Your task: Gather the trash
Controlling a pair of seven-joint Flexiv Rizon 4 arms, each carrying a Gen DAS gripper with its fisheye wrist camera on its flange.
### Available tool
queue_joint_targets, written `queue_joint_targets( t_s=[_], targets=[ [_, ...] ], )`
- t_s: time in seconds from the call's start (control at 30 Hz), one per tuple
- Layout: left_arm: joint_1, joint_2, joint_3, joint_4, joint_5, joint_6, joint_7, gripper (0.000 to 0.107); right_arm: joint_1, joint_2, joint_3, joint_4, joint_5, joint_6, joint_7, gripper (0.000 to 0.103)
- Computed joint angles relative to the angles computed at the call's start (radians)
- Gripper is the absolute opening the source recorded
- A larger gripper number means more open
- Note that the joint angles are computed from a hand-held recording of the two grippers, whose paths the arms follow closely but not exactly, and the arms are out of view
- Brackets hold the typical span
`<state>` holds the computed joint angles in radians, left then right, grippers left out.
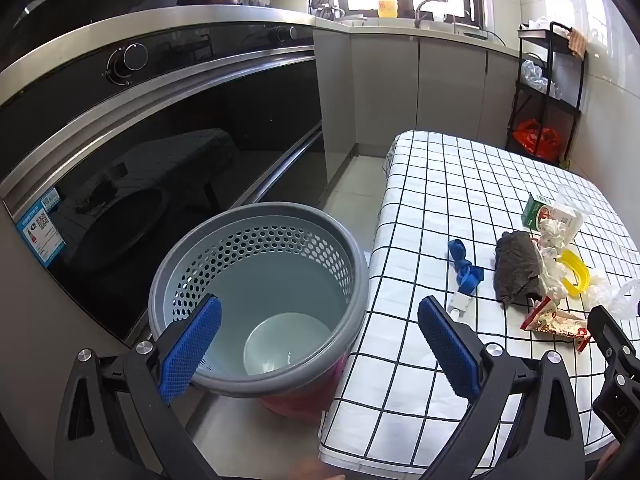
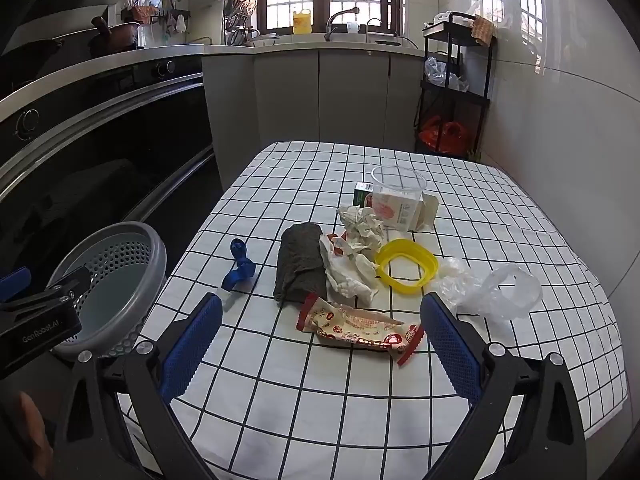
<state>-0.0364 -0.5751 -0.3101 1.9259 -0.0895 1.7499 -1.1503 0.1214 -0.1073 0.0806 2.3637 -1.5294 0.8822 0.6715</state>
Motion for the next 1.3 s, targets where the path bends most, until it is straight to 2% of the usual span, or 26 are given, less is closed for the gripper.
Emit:
queue_joint_targets(
  t_s=[0.23, 0.4, 0.63, 0.73, 0.77, 1.3],
  targets=[
    [0.004, -0.002, -0.004, 0.0, 0.005, 0.006, -0.002, 0.096, -0.008, 0.003, -0.003, 0.001, -0.01, 0.016, 0.003, 0.095],
    [0.004, -0.003, -0.003, -0.001, 0.007, 0.008, -0.003, 0.096, 0.005, -0.001, 0.003, -0.001, -0.003, -0.009, 0.002, 0.095],
    [0.045, 0.007, -0.035, 0.019, 0.021, 0.006, 0.002, 0.096, 0.005, 0.005, 0.003, 0.0, 0.005, -0.009, -0.003, 0.095],
    [0.033, 0.004, -0.024, 0.008, 0.016, 0.001, 0.004, 0.096, 0.008, 0.006, 0.005, -0.002, 0.01, -0.01, -0.007, 0.095],
    [0.005, -0.001, -0.001, 0.001, 0.01, 0.005, -0.001, 0.096, 0.005, 0.012, 0.005, 0.003, 0.011, -0.007, -0.011, 0.095],
    [-0.012, -0.007, 0.016, -0.005, 0.01, 0.01, -0.001, 0.096, 0.004, 0.004, 0.003, 0.001, -0.003, -0.007, 0.005, 0.095]
  ],
)
